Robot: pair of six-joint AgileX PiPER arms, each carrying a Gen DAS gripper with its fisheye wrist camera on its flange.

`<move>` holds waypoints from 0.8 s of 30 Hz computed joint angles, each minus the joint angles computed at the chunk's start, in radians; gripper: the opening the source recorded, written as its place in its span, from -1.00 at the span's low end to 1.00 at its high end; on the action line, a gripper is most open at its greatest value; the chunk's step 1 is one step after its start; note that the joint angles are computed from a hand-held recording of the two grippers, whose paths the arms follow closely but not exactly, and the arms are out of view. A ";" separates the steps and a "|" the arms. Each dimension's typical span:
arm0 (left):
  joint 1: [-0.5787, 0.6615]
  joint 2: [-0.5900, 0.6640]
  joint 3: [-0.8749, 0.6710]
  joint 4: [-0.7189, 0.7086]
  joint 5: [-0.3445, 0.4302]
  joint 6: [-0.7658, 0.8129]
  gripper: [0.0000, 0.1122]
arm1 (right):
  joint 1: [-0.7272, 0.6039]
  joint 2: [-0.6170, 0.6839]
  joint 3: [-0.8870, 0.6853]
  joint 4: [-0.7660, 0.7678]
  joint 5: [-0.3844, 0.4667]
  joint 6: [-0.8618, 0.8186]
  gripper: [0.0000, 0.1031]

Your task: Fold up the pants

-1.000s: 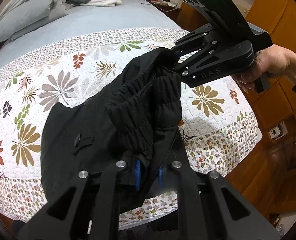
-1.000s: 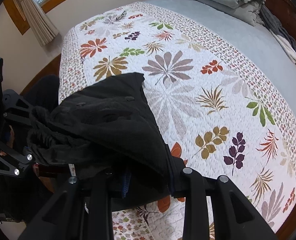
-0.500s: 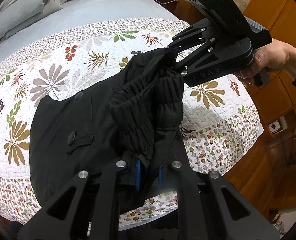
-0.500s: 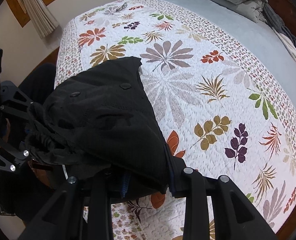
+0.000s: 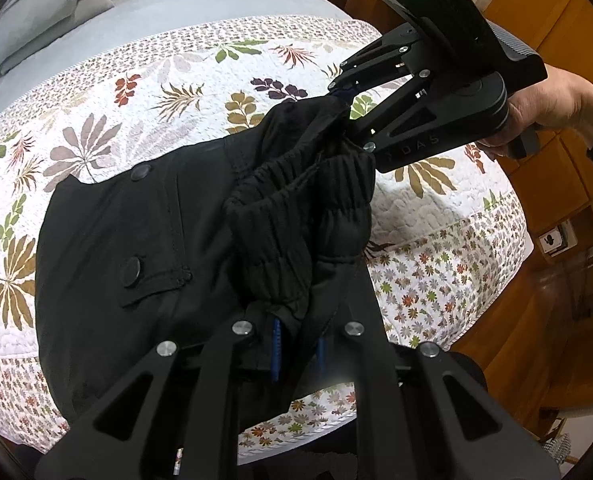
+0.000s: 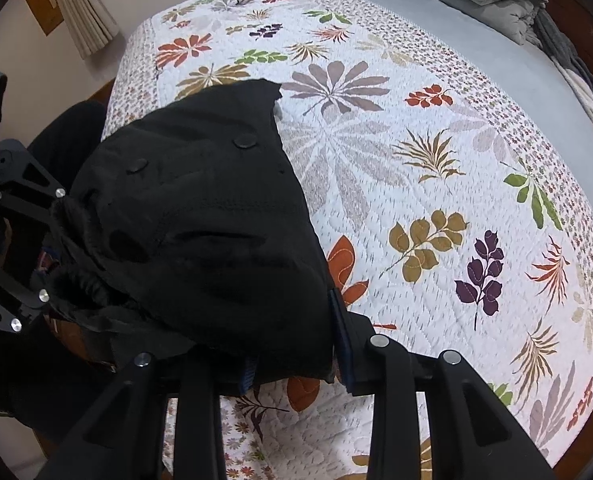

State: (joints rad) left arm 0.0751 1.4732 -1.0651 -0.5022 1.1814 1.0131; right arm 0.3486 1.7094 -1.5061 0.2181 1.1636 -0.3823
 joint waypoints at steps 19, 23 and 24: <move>-0.061 0.010 0.082 0.037 -0.098 -0.008 -0.78 | -0.037 -0.073 0.242 0.021 -0.178 0.005 -0.21; -0.069 0.010 0.088 0.042 -0.108 -0.010 -0.78 | -0.056 -0.120 0.326 0.051 -0.250 0.066 -0.15; -0.071 0.009 0.090 0.043 -0.111 -0.011 -0.78 | -0.063 -0.132 0.343 0.060 -0.264 0.079 -0.14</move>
State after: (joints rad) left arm 0.0044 1.4822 -0.9754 -0.4590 1.0707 1.0018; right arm 0.2854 1.5774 -1.1630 0.2778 0.8999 -0.3030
